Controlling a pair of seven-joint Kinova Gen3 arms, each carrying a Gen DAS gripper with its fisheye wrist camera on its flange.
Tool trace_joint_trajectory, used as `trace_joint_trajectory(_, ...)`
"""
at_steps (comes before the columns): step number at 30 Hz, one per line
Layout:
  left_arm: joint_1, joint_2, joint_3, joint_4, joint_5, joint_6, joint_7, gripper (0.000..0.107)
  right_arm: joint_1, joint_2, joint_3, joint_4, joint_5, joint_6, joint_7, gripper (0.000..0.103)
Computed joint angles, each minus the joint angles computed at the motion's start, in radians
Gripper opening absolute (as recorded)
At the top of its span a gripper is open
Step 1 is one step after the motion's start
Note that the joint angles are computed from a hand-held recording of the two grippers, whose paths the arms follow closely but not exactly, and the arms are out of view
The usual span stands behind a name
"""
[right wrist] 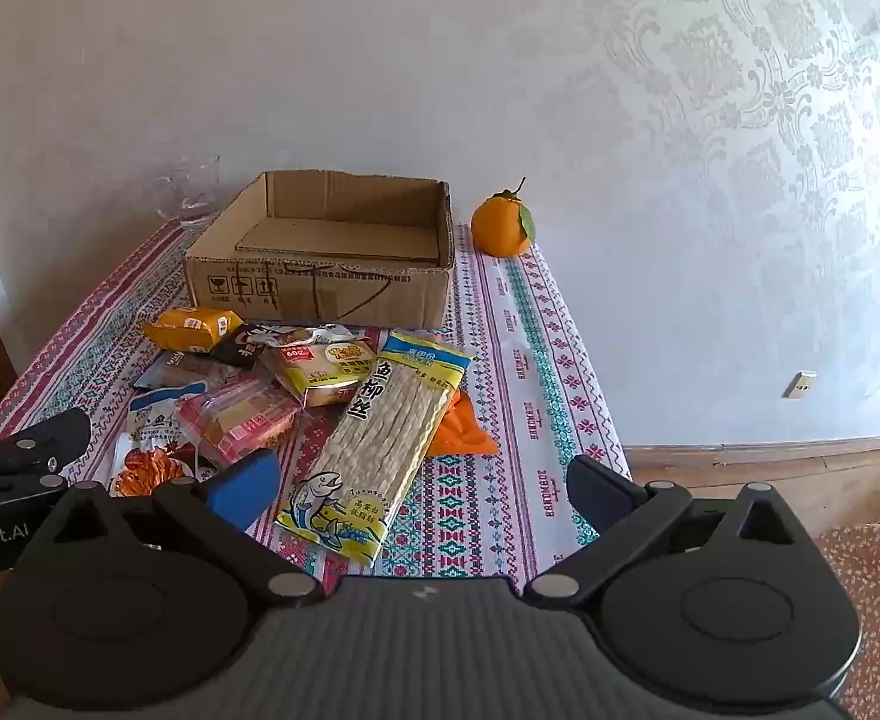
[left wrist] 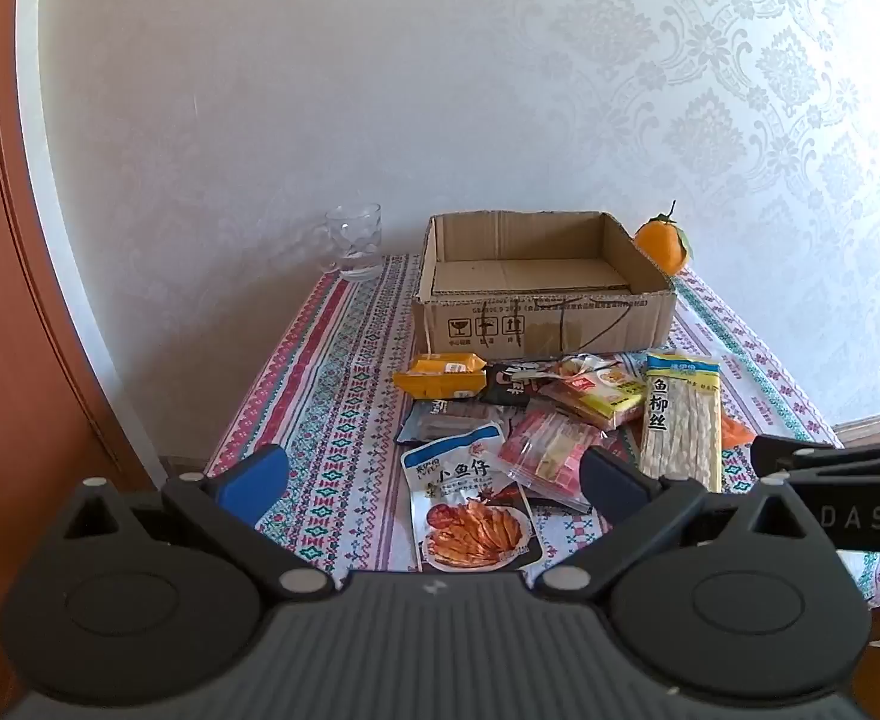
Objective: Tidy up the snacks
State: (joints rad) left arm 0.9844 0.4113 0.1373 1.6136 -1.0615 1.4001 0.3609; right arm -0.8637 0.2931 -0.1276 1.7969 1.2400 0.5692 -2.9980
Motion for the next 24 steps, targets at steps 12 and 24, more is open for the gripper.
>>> trace_joint_trajectory(12, 0.013, 0.012, -0.003, -0.009, -0.004, 0.019, 0.003, 0.103, 0.000, -0.002, 0.000, -0.002, -0.008, -0.001, 0.008, 0.103)
trace_joint_trajectory(24, 0.008, 0.006, -0.001, -0.005, -0.003, 0.014, 0.002, 0.103, -0.003, 0.000, 0.001, -0.003, -0.003, 0.001, 0.002, 0.103)
